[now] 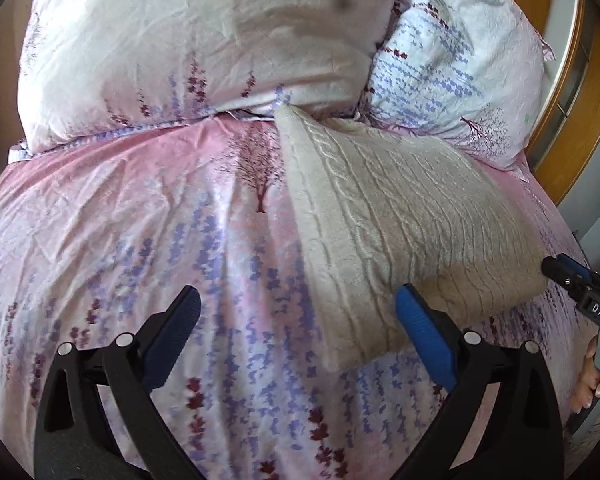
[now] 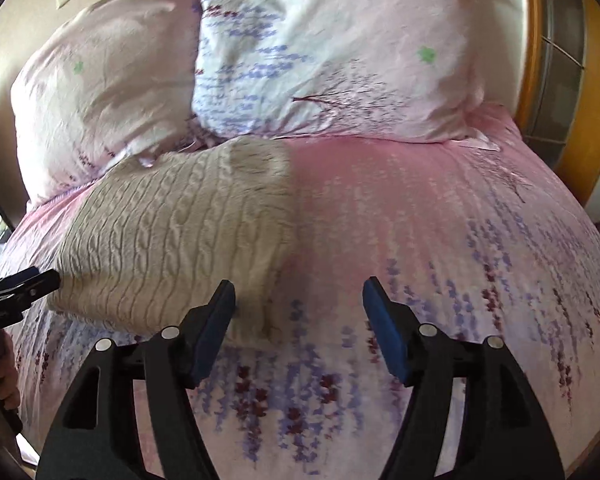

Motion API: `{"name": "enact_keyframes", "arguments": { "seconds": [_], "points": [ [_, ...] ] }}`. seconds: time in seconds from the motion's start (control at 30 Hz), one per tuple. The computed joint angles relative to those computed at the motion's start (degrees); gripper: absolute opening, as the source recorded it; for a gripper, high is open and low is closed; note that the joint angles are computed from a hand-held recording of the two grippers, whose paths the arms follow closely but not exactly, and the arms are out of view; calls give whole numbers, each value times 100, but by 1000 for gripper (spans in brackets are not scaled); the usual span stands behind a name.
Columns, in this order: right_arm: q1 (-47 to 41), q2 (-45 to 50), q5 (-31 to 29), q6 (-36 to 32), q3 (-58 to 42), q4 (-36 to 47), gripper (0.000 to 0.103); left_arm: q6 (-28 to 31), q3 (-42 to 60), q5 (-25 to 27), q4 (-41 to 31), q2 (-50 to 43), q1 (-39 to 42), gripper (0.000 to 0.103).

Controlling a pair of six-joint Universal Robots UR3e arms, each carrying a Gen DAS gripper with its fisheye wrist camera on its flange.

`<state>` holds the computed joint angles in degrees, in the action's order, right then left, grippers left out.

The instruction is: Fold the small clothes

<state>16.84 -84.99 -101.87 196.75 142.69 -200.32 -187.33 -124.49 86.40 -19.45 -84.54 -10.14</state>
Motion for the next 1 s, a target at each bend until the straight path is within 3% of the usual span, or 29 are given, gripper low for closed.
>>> {"name": "enact_keyframes", "arguments": {
  "seconds": [0.07,0.2,0.27,0.43,0.57,0.73,1.0],
  "points": [
    [-236,-349,19,59,346,5,88,46,-310,155,20,464,120,101],
    [-75,-441,-522,312,772,-407,102,47,-877,94,-169,1383,355,101],
    [296,-303,-962,455,744,-473,102,-72,-962,145,-366,1596,261,101],
    [1079,-14,-1162,645,409,-191,102,-492,-1003,269,-527,1563,-246,101],
    [1564,367,-1253,733,-35,22,102,-746,-855,734,-305,1161,-852,101],
    [1755,631,-1030,936,-388,377,102,-897,-512,1146,-332,643,-1314,101],
    [1923,947,-1189,1035,-706,632,102,-901,-141,1543,-510,44,-1613,101]
  ]
}}
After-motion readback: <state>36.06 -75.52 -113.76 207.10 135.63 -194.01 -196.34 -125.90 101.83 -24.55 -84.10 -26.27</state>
